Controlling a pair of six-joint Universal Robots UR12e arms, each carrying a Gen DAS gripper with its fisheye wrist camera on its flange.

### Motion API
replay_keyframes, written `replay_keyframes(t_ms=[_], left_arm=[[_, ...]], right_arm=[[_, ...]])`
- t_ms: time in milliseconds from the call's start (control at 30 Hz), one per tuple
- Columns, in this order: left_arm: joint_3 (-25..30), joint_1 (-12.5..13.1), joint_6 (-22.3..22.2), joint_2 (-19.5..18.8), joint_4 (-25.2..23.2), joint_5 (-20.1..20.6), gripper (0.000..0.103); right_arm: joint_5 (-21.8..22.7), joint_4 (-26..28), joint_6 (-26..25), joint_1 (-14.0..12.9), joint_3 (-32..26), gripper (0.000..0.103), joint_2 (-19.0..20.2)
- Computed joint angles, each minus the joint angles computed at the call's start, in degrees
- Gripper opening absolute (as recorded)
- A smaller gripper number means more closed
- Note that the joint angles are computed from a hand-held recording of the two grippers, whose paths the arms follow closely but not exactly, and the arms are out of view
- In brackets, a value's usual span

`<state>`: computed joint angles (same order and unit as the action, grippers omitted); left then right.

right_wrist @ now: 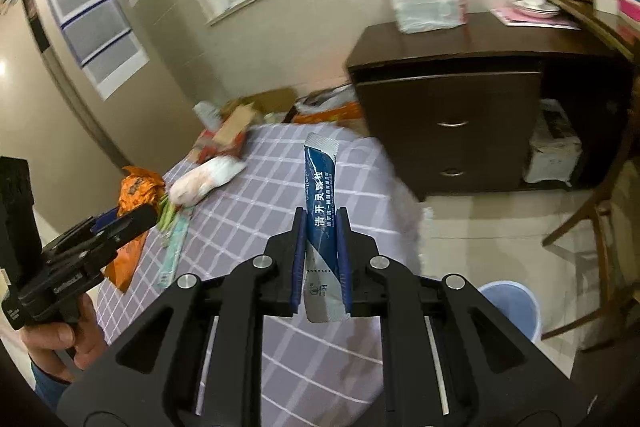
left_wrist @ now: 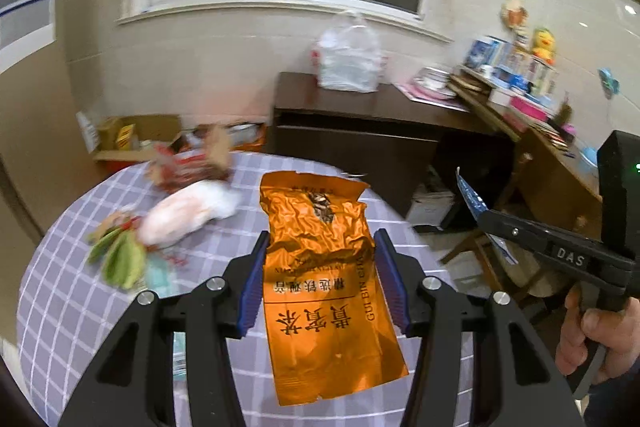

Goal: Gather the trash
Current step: 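Carry the tube and orange packet over the blue bin and open both tools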

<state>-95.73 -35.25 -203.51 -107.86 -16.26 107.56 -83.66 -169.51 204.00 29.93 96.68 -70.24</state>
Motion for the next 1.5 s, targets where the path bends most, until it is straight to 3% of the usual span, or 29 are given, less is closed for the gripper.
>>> replay_keyframes(t_ms=[200, 400, 600, 967, 1000, 1033, 1067, 1100, 1167, 1300, 1500], left_arm=[[6.2, -2.1, 4.5, -4.5, -1.0, -4.0, 0.051], [14.0, -4.1, 8.1, -10.5, -6.1, -9.8, 0.051], [21.3, -5.7, 11.2, -16.0, -12.4, -13.2, 0.051], [32.4, -6.7, 13.1, -24.0, -24.6, -17.1, 0.052], [33.0, -6.7, 13.0, -24.4, -25.2, -17.6, 0.052], [34.1, -6.5, 12.9, -25.1, -26.6, -18.4, 0.064], [34.8, -6.5, 12.7, -25.6, -27.5, -18.5, 0.082], [35.4, -6.5, 12.4, -26.0, -28.0, -17.9, 0.087], [35.5, -6.5, 12.1, -26.1, -27.7, -17.2, 0.088], [34.1, -6.2, 11.0, -25.1, -25.2, -16.1, 0.091], [31.3, -5.6, 9.6, -22.8, -21.3, -15.0, 0.091]], right_arm=[[-3.6, -2.5, 4.8, -3.5, 6.4, 0.015, -4.3], [-6.3, -1.6, 9.8, -7.2, 11.9, 0.015, -7.0], [-5.0, -0.7, 13.2, -10.0, 15.5, 0.015, -7.8], [-1.6, -1.0, 15.1, -12.4, 17.4, 0.017, -6.4], [-1.2, -1.2, 14.9, -12.7, 17.4, 0.019, -6.2], [-0.9, -1.1, 15.1, -12.9, 17.4, 0.026, -5.8], [-1.2, -1.0, 15.8, -13.1, 17.4, 0.055, -5.6], [-1.5, -1.0, 16.7, -13.3, 17.6, 0.077, -5.5], [-1.2, -2.5, 18.3, -13.7, 18.3, 0.078, -5.4], [-1.9, -2.1, 19.0, -13.8, 18.9, 0.094, -5.9], [-4.1, 0.2, 19.2, -13.1, 18.2, 0.097, -6.5]])
